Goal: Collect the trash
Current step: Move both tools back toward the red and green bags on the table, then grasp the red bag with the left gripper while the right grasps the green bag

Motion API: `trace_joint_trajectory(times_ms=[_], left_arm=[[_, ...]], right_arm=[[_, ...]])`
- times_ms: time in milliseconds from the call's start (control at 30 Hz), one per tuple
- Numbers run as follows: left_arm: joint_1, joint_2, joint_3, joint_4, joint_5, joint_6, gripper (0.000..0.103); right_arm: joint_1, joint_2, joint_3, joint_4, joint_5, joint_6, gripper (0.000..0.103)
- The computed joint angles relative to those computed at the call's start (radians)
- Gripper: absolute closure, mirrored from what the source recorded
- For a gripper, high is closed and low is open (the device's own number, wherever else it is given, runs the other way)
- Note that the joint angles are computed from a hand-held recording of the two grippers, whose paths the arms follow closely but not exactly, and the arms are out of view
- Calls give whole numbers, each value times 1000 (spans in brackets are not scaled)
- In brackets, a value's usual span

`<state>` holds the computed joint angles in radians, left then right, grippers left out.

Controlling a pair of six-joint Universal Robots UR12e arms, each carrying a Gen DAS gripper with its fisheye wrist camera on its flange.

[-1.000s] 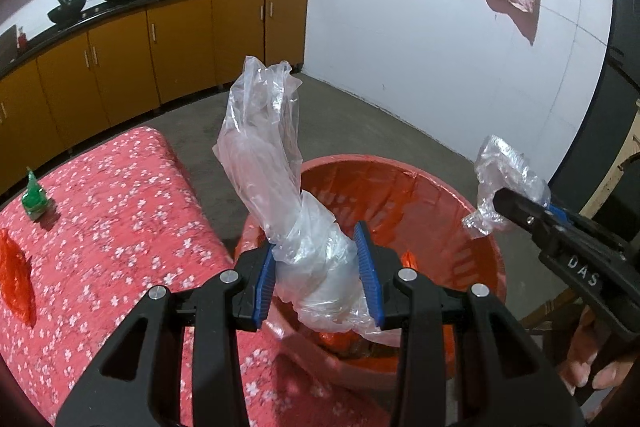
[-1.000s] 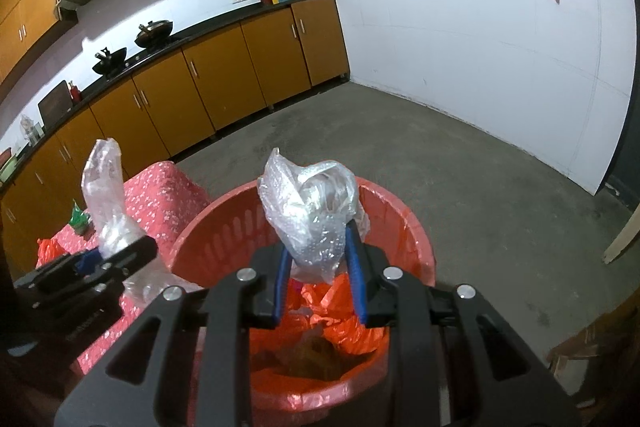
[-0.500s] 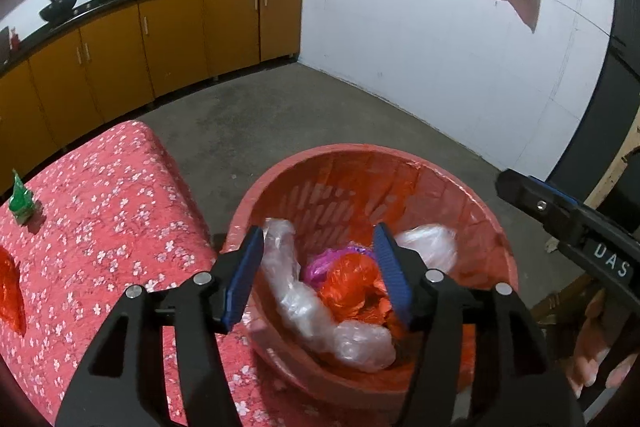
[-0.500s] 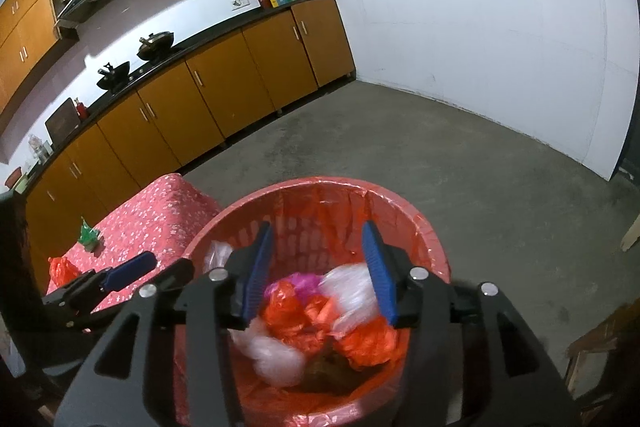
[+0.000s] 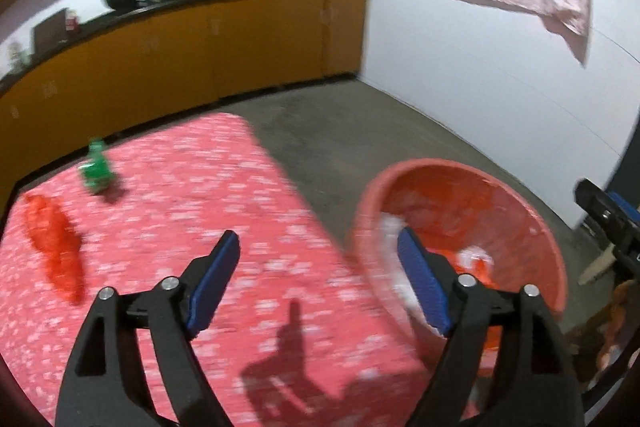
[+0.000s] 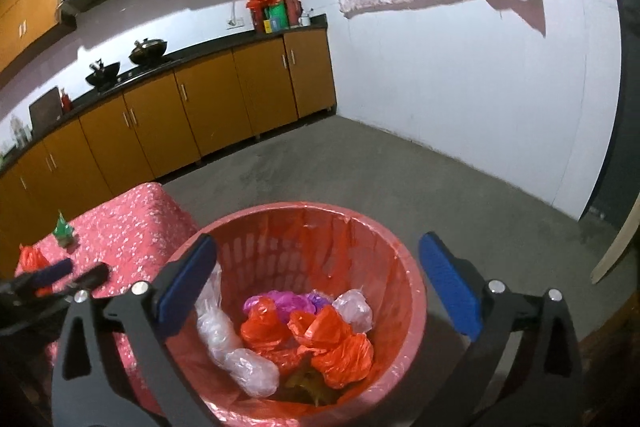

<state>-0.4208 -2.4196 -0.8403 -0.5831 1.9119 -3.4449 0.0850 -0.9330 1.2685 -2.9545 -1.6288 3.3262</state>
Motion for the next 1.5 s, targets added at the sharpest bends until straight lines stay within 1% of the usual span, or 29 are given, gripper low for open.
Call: trace_joint_trajectory(times_ms=[33,100,167,200,233,267,300,367,400,433,533,600,700,800,900,967,1100,1133,1167,1200,1267,1367,1500], left_arm=[[3,16,-32,22,28,-11,13],[11,50,-95,53,84,-29,13],[25,87,-158,63,156,-53,7],[31,99,-179,65,181,-63,6],[39,115,-207,60,217,-83,6],[46,126,-224,50,238,-99,6],[58,140,-244,18,272,-134,6],[74,157,-269,-8,297,-180,6],[87,167,-285,-16,307,-219,6],[96,175,-301,-1,295,-233,6],[117,182,-314,-17,285,-273,6],[125,171,-293,-55,293,-297,6],[133,152,-268,-77,307,-301,6],[138,130,-229,-132,319,-317,6],[150,113,-188,-204,298,-342,5],[157,105,-171,-234,278,-359,5],[166,93,-148,-269,264,-375,6],[169,93,-149,-268,253,-375,8],[169,87,-139,-286,263,-396,13],[173,89,-142,-286,245,-401,15],[182,95,-153,-283,204,-412,26],[188,104,-173,-267,182,-421,36],[192,129,-221,-217,158,-398,41]], right_arm=[[4,1,0,-4,2,-9,4],[7,1,-1,-2,33,-19,4],[10,1,-3,13,67,-24,4],[11,0,-2,17,82,-28,4],[16,2,-5,21,91,-38,4],[19,3,-8,24,93,-46,4],[26,6,-13,29,94,-59,4],[36,9,-20,40,93,-73,4],[42,13,-26,46,90,-79,4],[47,16,-30,47,85,-80,4],[61,25,-45,57,77,-78,4],[68,31,-54,64,76,-73,4],[77,40,-69,72,86,-78,4],[85,51,-91,96,97,-98,4],[90,60,-107,116,105,-104,4],[92,64,-112,122,110,-105,4],[98,73,-127,135,117,-111,4],[99,74,-130,138,118,-114,4],[100,75,-132,139,119,-117,4],[102,77,-135,141,121,-121,4],[105,81,-143,147,122,-128,4],[109,86,-153,154,126,-135,4],[116,94,-168,161,133,-141,4]])
